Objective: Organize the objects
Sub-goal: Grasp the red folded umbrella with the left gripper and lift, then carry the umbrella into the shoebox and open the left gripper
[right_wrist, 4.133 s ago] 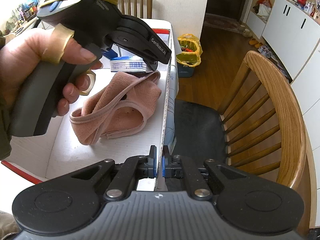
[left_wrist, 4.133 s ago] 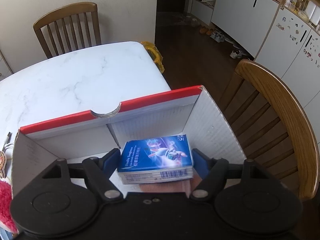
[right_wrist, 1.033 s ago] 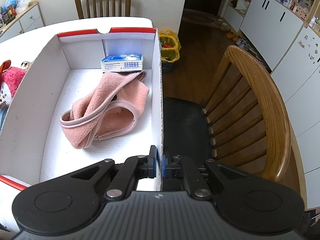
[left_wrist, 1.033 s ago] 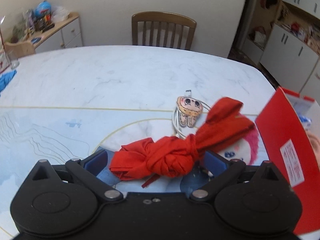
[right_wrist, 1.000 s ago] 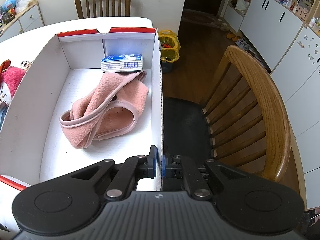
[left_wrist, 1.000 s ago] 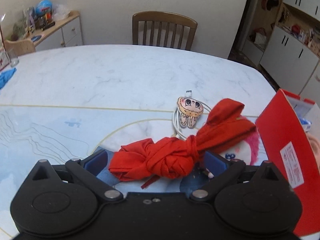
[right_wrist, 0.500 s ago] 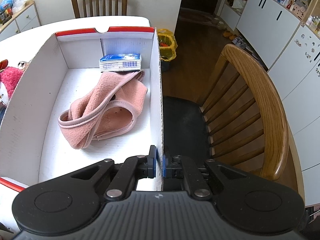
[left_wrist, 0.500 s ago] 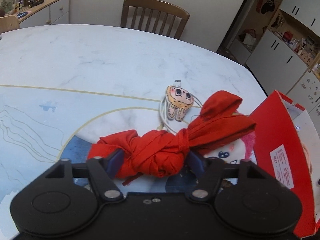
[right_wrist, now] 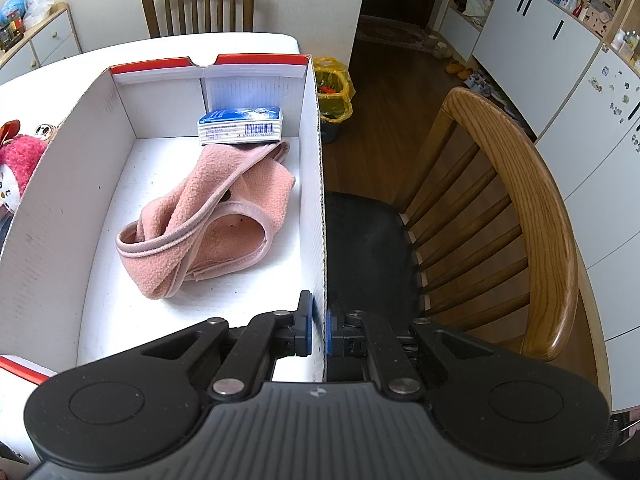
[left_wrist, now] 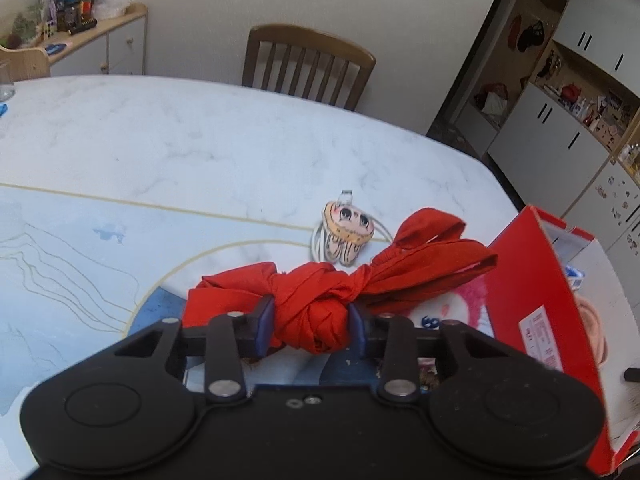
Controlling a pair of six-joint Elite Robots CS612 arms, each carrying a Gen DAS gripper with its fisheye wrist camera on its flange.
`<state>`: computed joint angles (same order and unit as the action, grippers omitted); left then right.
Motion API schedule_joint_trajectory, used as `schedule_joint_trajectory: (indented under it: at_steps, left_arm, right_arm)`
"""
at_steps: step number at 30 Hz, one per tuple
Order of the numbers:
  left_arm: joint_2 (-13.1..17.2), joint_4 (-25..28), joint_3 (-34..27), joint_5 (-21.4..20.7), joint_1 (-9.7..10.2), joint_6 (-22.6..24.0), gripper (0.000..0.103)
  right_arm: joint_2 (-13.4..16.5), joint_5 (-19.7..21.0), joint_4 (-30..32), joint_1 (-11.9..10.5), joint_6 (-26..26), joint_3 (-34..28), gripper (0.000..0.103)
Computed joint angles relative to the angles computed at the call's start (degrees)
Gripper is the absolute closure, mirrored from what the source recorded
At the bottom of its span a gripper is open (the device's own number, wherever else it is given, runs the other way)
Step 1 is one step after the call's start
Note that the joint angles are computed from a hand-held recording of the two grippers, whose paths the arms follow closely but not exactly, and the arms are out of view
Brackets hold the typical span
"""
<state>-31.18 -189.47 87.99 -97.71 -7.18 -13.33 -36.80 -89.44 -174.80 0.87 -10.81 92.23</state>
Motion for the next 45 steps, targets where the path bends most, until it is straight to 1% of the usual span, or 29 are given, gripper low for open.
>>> schedule_joint_trajectory:
  at_steps: [4, 8, 14, 18, 25, 29, 32, 36, 42, 45]
  left_arm:
    - [-1.43, -2.17, 1.75, 0.06, -0.19, -0.41, 0.068]
    - [-3.3, -3.17, 3.52, 0.66, -0.9, 0.37, 0.068]
    - [-5.46, -5.3, 5.52, -1.01, -2.35, 2.21, 0.068]
    - [-6.7, -4.7, 6.29, -1.96, -3.77, 4.2, 0.067]
    - [-7.86, -2.42, 6.59, -4.83, -6.37, 8.24, 0.067]
    - [-7.74, -2.04, 6.12, -6.78, -7.79, 10.95, 0.067]
    - [-7.58, -0.61, 5.43, -7.14, -9.0, 13.16, 0.067]
    - [-7.15, 0.87, 4.39, -7.74, -10.53, 14.77, 0.067]
    - [-7.38, 5.82, 3.65, -9.15, -12.4, 17.67, 0.067]
    - [-7.69, 9.28, 3.7, -9.49, -13.12, 17.25, 0.066]
  right_arm:
    - [-0.04, 0.37, -0.21, -0.13, -0.15, 0.1, 0.097]
    - [-0.05, 0.76, -0.23, -0.23, -0.63, 0.11, 0.097]
    - [0.04, 1.57, -0.12, -0.45, -1.17, 0.05, 0.097]
    - [0.11, 2.18, 0.19, -0.64, -1.67, -0.02, 0.097]
    - [0.11, 4.49, 0.88, -1.27, -1.7, -0.08, 0.098]
    - [0.15, 5.45, 1.01, -1.5, -2.32, -0.04, 0.098]
    - [0.13, 6.35, 1.29, -1.74, -2.59, -0.06, 0.098]
    - [0.02, 7.58, 1.71, -2.06, -3.27, 0.0, 0.098]
    - [-0.04, 9.76, 2.2, -2.73, -3.82, -0.02, 0.098]
    - [-0.12, 10.94, 2.08, -3.08, -4.17, -0.02, 0.098]
